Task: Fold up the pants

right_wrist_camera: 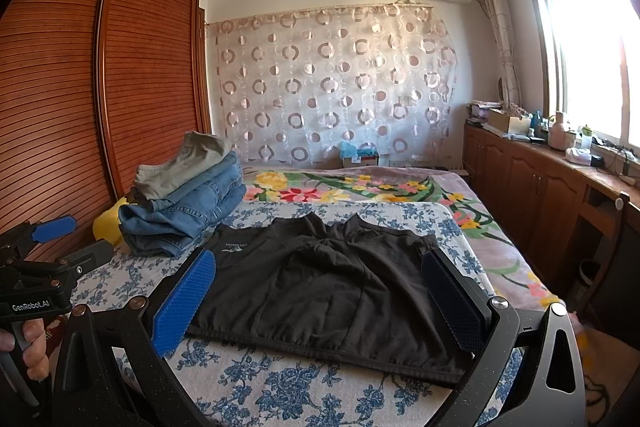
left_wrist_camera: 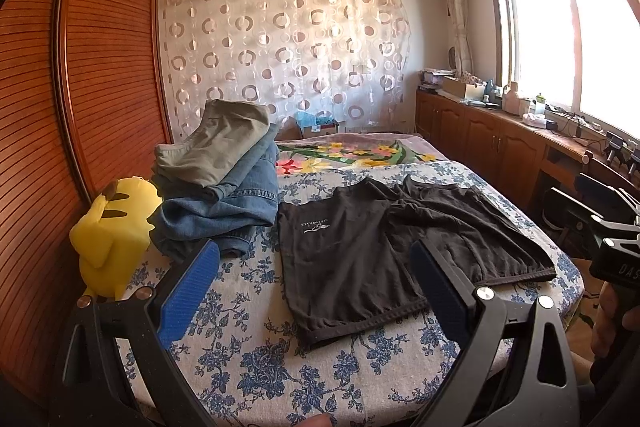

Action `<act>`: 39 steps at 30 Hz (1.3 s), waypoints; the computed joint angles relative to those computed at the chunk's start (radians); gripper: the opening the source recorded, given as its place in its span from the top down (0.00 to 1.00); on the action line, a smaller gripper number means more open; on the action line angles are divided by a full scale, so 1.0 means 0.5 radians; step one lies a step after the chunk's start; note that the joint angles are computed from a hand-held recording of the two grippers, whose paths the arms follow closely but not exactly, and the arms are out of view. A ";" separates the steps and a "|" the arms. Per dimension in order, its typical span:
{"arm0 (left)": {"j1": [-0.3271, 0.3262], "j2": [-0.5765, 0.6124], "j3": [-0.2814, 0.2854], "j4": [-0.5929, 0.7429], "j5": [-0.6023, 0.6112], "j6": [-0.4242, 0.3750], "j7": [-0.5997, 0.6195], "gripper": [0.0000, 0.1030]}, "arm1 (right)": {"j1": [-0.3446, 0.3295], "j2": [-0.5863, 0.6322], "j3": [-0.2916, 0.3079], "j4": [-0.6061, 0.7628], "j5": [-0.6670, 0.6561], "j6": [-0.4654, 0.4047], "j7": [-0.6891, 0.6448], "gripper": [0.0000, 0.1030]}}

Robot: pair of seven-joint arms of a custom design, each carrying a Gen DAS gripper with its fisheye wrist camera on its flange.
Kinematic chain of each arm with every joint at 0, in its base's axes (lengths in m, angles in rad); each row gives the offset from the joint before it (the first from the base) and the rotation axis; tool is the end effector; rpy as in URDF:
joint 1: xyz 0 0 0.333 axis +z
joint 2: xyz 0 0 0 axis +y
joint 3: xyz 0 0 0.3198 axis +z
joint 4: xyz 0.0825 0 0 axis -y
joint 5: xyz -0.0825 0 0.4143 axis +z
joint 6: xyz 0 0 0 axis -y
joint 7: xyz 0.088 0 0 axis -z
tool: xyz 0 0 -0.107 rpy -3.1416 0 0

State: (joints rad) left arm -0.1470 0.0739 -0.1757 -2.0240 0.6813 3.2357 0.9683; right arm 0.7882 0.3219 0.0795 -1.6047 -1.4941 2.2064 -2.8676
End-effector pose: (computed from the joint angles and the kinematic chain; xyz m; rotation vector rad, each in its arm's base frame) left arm 0.5773 -0.2550 0.5264 -1.2153 1.8899 -1.1583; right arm 0.4974 0.5238 0.4938 -1.3137 1.5352 -1.1057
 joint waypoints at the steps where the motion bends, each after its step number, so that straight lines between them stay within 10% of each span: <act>1: -0.010 0.005 0.015 0.006 0.044 0.002 -0.040 0.06 | 0.000 0.000 0.000 0.000 0.000 0.000 0.000 0.00; 22: -0.052 0.005 0.073 0.014 0.165 0.013 -0.158 0.06 | 0.002 0.001 0.000 0.001 -0.001 -0.002 0.000 0.00; 39: 0.172 0.101 -0.290 0.025 -0.582 -0.130 0.634 0.06 | -0.029 -0.002 0.000 -0.013 0.081 0.031 -0.039 0.00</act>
